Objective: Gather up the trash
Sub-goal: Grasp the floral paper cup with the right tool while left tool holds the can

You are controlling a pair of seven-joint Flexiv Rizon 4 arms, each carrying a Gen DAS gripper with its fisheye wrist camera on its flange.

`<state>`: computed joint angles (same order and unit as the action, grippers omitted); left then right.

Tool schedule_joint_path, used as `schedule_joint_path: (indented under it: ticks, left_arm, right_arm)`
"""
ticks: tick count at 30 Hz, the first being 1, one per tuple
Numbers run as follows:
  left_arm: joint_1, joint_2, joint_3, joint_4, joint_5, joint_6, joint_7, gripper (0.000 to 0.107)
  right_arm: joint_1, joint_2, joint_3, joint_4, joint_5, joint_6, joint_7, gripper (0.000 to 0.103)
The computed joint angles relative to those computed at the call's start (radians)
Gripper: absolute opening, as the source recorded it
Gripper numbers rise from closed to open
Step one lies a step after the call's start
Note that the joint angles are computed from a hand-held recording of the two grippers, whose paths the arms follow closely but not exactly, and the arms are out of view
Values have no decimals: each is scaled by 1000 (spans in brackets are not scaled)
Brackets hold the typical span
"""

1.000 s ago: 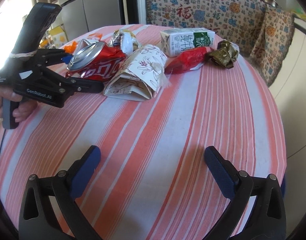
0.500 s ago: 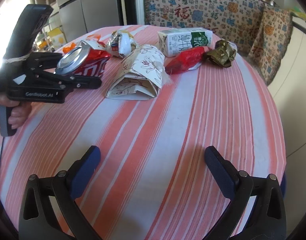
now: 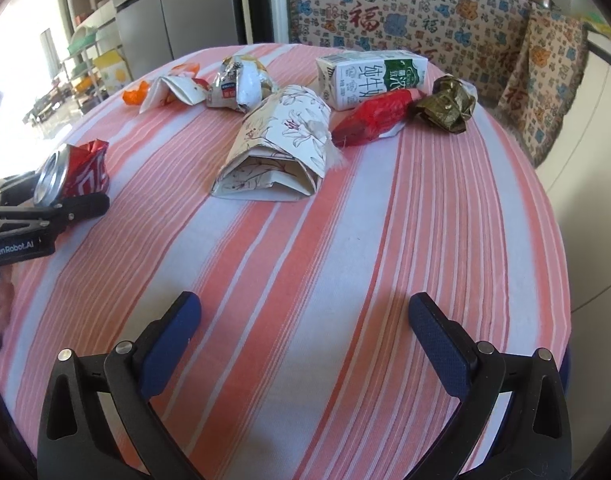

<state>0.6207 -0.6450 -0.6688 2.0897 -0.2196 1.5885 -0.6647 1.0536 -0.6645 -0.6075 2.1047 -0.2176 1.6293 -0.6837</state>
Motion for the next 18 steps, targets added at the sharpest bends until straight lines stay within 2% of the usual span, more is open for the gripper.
schedule_joint_path:
  ticks: [2,6,12,14,15,16,18]
  left_arm:
    - [5,-6,-5,-2,-1,-1,1,79]
    - [9,-8,-9,-1,0,2,0,80]
    - [14,-11,-12,-2,3,0,-4,81]
    - [14,-11,-13,-3,4,-1,-5,81]
    - [14,-11,-12,-3,4,-1,-5,81]
    - [14,-11,-12,-3,4,-1,-5,81]
    - [14,-10,-12,-3,4,-2,-6,81]
  right_arm:
    - [-58,-5,53,-47,-16,-21,-12,103]
    - [-143,-42,112,-142,-65,-44,-17,103]
    - [-235,-106,157,-273,-114,-68,10,101]
    - [-220,-108,134,-265,-129,-52,24,87]
    - [-201,-107,113,-252,-131,-40,31,83]
    - [-179,-103,91,-233,-129,-24,37,73]
    - [-148,-90,71,-196,-116,-8,37,70]
